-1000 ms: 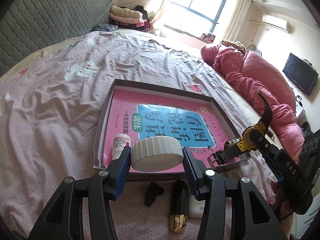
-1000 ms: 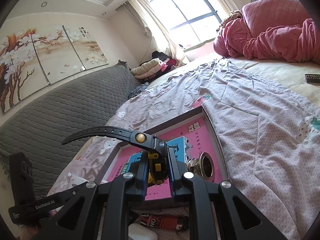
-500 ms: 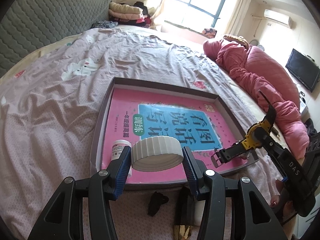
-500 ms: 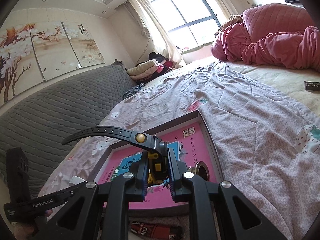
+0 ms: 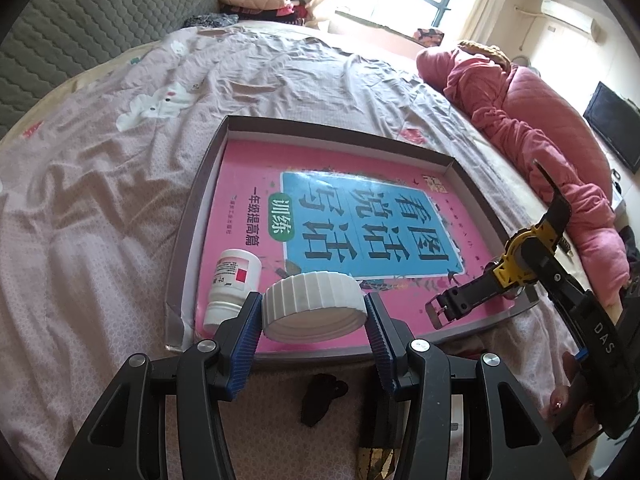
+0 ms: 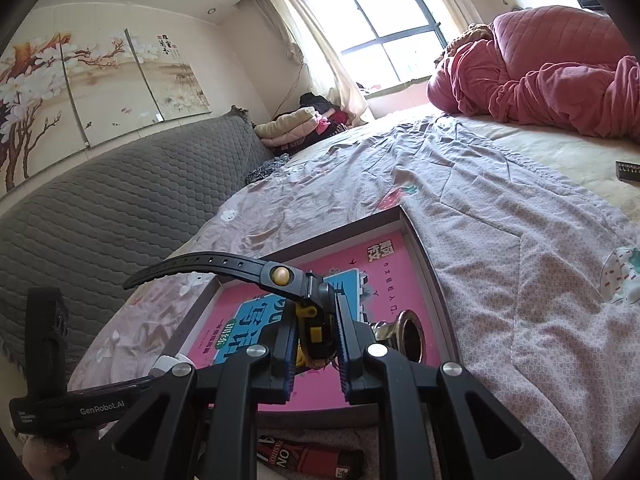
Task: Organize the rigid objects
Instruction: 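Carry the white cap over the grey box with the left tool while the right tool carries the watch, then open the left tool to drop the white cap into the box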
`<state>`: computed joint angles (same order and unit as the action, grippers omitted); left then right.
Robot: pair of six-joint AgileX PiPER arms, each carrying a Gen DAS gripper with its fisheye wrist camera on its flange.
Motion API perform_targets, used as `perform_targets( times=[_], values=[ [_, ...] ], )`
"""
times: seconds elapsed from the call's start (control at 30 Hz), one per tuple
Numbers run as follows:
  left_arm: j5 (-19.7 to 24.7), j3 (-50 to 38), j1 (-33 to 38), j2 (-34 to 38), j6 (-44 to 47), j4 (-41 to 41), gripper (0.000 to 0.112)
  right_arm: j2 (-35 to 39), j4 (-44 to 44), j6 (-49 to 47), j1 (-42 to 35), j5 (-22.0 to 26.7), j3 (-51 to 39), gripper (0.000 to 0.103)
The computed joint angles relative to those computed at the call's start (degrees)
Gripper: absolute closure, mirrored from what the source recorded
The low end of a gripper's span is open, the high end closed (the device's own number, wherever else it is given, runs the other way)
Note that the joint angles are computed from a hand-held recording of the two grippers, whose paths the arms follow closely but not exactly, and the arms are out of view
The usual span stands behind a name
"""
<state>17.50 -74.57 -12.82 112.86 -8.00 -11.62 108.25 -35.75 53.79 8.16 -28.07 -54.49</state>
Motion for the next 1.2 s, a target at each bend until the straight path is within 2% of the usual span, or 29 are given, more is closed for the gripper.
perform_targets(
  times=[0.13, 0.3, 0.5, 0.93, 1.2],
  values=[
    [2.0, -1.5, 0.4, 0.6, -1.0, 0.1, 0.060, 0.3, -0.1, 0.5, 0.0, 0.6, -0.5, 0.086],
    [3.9, -3.0, 0.3, 1.2, -9.2, 6.3, 0.060, 0.6, -0.6, 0.9, 0.1, 1.2, -0.9, 0.086],
    [5.5, -4.5, 0.5, 2.0, -13.7, 9.5, 0.060, 0.5, -0.6, 0.9, 0.1, 1.4, -0.9, 0.086],
    [7.8, -6.8, -1.8, 3.5, -28.0, 21.5, 0.059, 0.0, 6.8, -10.6, 3.5, 5.6, -1.4, 0.086],
    [10.4, -9.5, -3.0, 5.3, -32.4, 26.6, 0.059, 0.0, 7.2, -10.8, 3.6, 5.9, -1.4, 0.086]
  ],
)
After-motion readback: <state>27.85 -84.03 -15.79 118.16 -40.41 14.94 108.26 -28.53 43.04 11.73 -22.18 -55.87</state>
